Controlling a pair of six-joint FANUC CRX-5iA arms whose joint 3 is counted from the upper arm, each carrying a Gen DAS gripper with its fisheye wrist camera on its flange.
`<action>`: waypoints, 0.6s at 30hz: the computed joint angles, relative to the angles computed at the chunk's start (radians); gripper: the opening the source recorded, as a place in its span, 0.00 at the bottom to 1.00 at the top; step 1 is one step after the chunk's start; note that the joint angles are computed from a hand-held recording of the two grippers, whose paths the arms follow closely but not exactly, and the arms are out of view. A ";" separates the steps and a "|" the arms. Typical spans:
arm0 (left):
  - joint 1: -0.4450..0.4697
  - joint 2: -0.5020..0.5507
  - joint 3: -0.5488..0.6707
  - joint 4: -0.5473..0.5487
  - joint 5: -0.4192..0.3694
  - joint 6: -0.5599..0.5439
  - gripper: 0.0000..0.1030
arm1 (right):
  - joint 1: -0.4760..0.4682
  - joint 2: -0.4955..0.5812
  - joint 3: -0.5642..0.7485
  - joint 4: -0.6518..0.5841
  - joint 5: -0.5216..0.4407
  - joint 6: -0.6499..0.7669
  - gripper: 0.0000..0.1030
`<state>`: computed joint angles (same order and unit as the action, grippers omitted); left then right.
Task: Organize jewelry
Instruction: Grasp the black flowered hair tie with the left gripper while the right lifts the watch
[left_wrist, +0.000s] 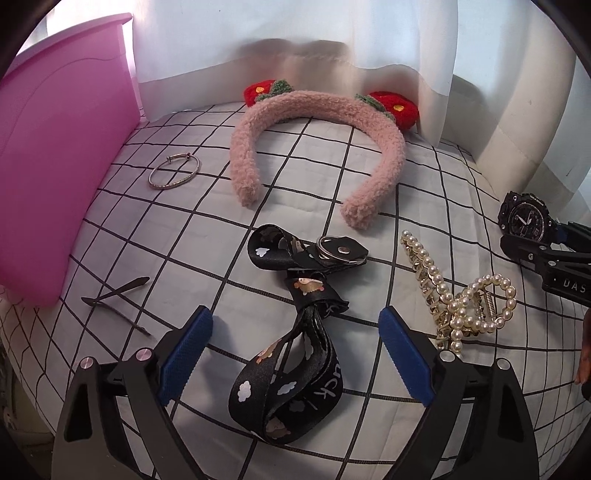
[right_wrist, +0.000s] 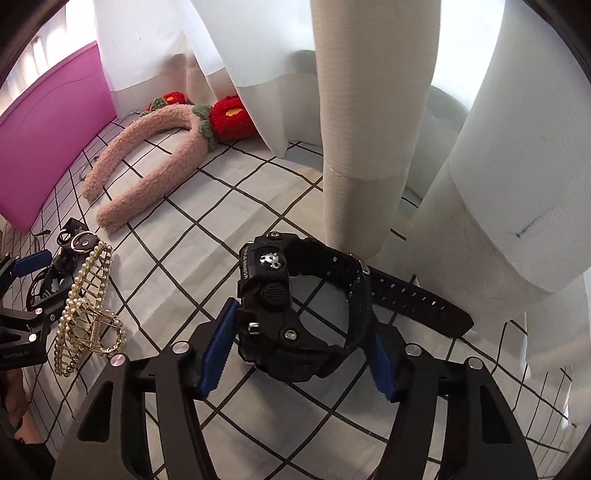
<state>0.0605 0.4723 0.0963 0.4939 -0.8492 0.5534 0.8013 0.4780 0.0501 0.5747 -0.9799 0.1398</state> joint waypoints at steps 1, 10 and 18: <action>0.002 -0.008 -0.012 0.010 0.002 -0.015 0.74 | 0.003 0.002 0.002 0.003 -0.002 -0.005 0.58; 0.002 -0.035 -0.038 0.048 -0.018 -0.086 0.06 | 0.028 -0.010 -0.030 0.045 0.019 -0.105 0.56; 0.030 -0.071 -0.054 0.160 -0.043 -0.166 0.06 | 0.050 -0.079 -0.127 0.108 0.114 -0.292 0.56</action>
<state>0.0909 0.4012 0.0427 0.6534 -0.8924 0.3872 0.8509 0.3992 -0.0766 0.6825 -0.8658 -0.1522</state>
